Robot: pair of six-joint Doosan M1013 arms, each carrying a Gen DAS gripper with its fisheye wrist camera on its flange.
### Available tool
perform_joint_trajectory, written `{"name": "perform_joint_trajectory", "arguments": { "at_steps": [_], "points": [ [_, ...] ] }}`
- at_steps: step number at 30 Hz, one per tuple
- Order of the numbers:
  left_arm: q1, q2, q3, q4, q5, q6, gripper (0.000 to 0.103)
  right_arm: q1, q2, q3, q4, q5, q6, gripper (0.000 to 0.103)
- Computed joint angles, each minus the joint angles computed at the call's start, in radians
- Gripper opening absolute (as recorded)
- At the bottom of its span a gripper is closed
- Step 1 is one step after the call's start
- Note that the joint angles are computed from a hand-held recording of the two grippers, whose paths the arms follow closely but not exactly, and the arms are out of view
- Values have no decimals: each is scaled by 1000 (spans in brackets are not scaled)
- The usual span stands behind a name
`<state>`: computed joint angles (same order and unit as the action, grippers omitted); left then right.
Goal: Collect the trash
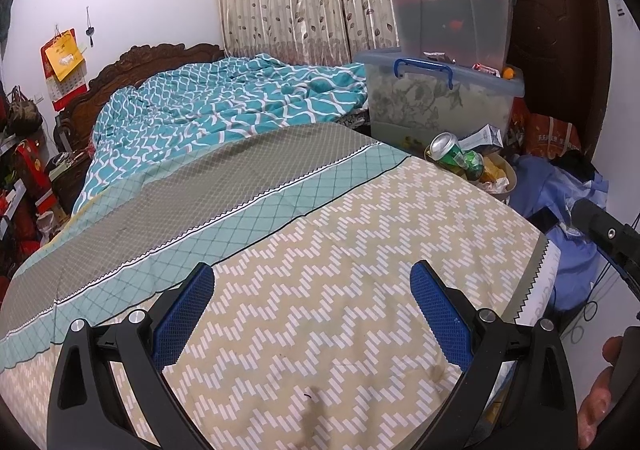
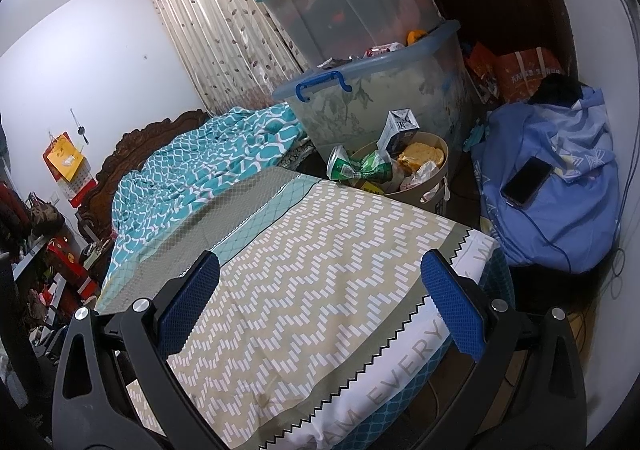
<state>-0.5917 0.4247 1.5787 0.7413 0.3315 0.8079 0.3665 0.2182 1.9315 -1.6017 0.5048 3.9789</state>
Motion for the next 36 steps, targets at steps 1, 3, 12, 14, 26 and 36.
{"name": "perform_joint_trajectory", "arguments": {
  "at_steps": [1, 3, 12, 14, 26, 36],
  "points": [
    [0, 0, 0, -5, 0, 4, 94, 0, 0, 0, 2, 0, -1, 100],
    [1, 0, 0, -13, 0, 10, 94, 0, 0, 0, 3, -1, -1, 100],
    [4, 1, -1, -24, -2, 22, 94, 2, -1, 0, -3, 1, 3, 100],
    [3, 1, 0, -14, -2, 12, 94, 1, -1, 0, -8, 2, 6, 100],
    [5, 1, -3, -27, -2, 25, 94, 1, -2, -3, -4, -2, 0, 100],
    [3, 1, -3, -17, 1, 13, 95, 1, -2, -3, -4, 0, 0, 100]
  ]
}}
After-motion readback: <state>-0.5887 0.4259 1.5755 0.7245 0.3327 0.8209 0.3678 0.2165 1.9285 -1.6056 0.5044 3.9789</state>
